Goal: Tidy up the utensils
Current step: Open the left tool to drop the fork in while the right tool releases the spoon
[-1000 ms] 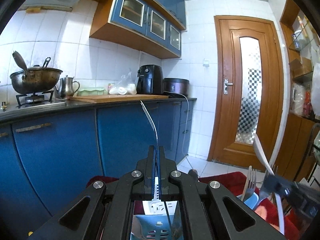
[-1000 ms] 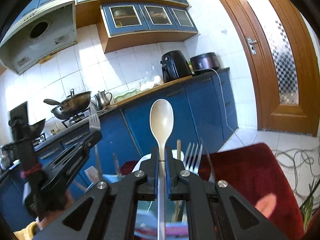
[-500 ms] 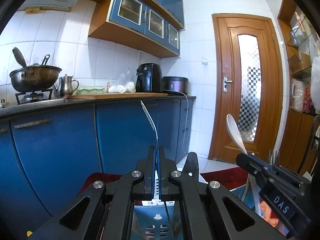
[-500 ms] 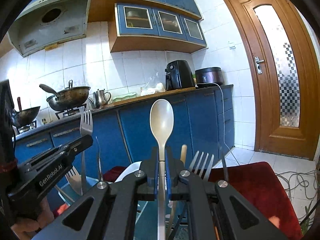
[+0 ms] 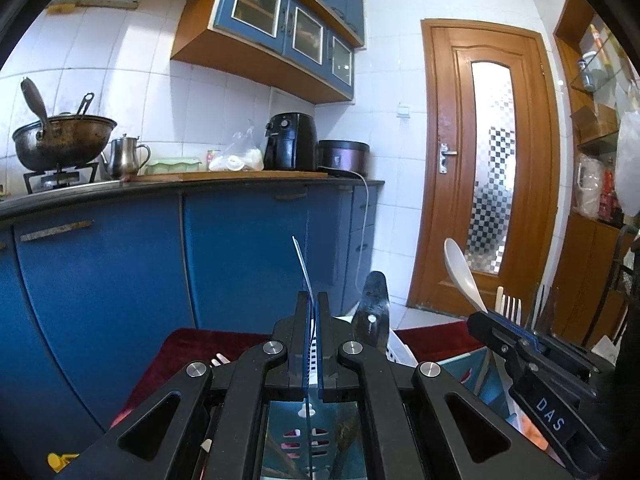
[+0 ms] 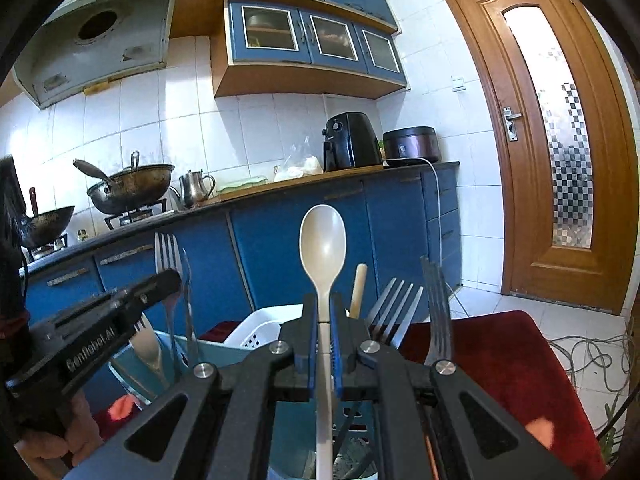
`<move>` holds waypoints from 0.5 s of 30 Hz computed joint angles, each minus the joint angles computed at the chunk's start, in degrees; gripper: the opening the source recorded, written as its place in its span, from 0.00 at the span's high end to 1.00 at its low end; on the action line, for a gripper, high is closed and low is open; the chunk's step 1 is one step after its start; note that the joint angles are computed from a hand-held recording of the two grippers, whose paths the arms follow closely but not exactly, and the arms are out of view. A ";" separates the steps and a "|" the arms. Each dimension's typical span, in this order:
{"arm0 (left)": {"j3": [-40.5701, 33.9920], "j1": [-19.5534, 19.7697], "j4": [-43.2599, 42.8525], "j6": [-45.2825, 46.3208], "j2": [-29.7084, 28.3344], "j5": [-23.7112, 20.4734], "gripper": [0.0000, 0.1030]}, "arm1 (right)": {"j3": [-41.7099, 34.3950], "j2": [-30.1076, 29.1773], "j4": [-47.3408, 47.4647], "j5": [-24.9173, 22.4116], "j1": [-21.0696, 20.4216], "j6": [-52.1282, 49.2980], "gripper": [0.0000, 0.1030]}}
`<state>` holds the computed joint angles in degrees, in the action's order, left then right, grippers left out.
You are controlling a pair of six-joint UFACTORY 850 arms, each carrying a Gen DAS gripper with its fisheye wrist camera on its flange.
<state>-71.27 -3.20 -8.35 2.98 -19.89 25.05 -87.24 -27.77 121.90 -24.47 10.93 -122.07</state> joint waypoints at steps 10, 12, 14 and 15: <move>0.84 -0.22 4.76 -3.80 1.51 -3.65 0.93 | -0.84 -0.51 5.07 -1.99 0.44 -4.69 0.93; 1.50 -0.15 6.11 -5.94 2.24 -3.93 0.91 | -1.14 -1.04 5.11 -1.53 0.60 -4.97 0.93; 1.99 0.11 8.47 -8.92 2.86 -4.20 0.91 | -1.03 -1.25 4.11 -1.27 0.54 -3.87 0.93; 2.26 0.17 9.34 -10.00 3.22 -4.40 0.91 | -0.74 -1.17 4.09 -1.34 0.49 -3.83 0.93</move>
